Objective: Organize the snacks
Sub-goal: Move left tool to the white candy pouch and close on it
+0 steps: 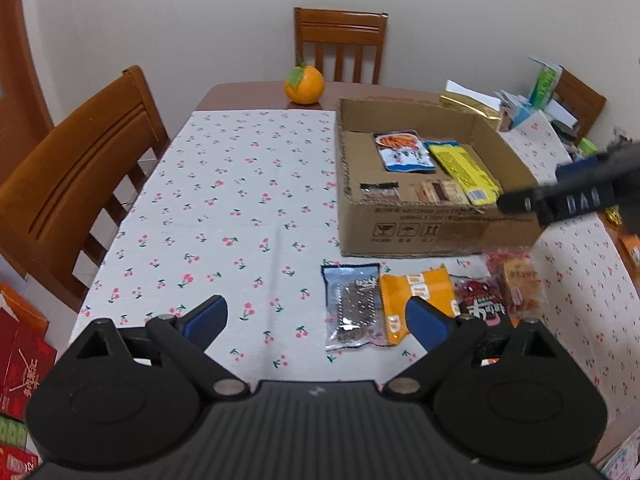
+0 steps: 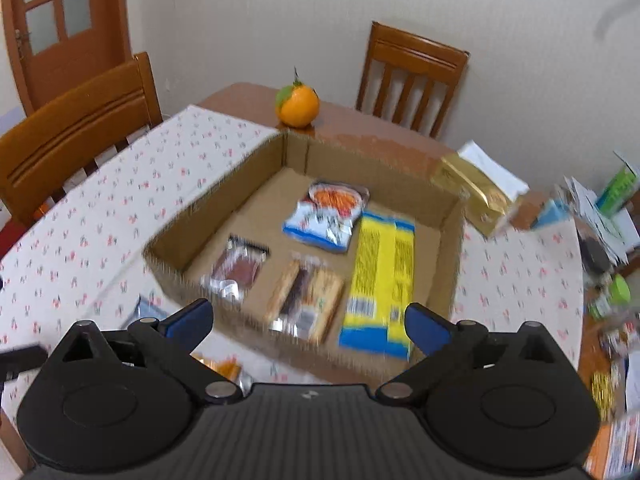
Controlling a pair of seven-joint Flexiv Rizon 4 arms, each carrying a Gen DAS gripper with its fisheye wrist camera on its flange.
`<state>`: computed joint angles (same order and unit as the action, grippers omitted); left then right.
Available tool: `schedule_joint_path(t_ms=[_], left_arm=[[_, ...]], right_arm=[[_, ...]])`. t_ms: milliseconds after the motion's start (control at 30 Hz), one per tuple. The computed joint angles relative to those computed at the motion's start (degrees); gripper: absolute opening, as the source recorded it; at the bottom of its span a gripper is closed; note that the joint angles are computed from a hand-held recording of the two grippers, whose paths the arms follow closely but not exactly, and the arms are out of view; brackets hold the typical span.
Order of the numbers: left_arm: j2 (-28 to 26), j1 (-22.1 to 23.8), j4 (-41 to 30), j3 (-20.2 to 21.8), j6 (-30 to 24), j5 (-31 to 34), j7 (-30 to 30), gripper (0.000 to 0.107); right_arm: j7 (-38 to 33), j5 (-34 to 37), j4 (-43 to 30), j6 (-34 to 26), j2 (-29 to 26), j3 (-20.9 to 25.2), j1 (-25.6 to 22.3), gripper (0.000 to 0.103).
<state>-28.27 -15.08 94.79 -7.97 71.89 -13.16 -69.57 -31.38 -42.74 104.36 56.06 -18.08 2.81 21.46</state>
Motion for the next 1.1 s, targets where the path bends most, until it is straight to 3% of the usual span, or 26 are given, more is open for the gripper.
schedule_joint_path(t_ms=[433, 700, 833, 1100], left_arm=[[2.1, 3.1, 4.49, -3.81, -0.33, -4.8, 8.66, 0.096], [3.82, 5.11, 7.4, -5.26, -0.66, -9.32, 14.69, 0.096], [4.43, 6.09, 8.52, -5.9, -1.22, -11.88, 17.92, 0.096], [4.67, 5.43, 9.41, -6.1, -2.26, -14.6, 22.18, 0.096]], right_arm=[[7.33, 11.47, 8.9, -6.89, 3.06, 5.91, 2.73, 0.103], [10.66, 12.43, 8.17, -9.37, 0.87, 6.3, 5.31, 0.103], [14.07, 9.24, 7.66, -11.21, -0.05, 5.3, 7.05, 0.103], [18.45, 9.85, 12.36, -7.76, 2.8, 5.48, 4.75, 0.103]])
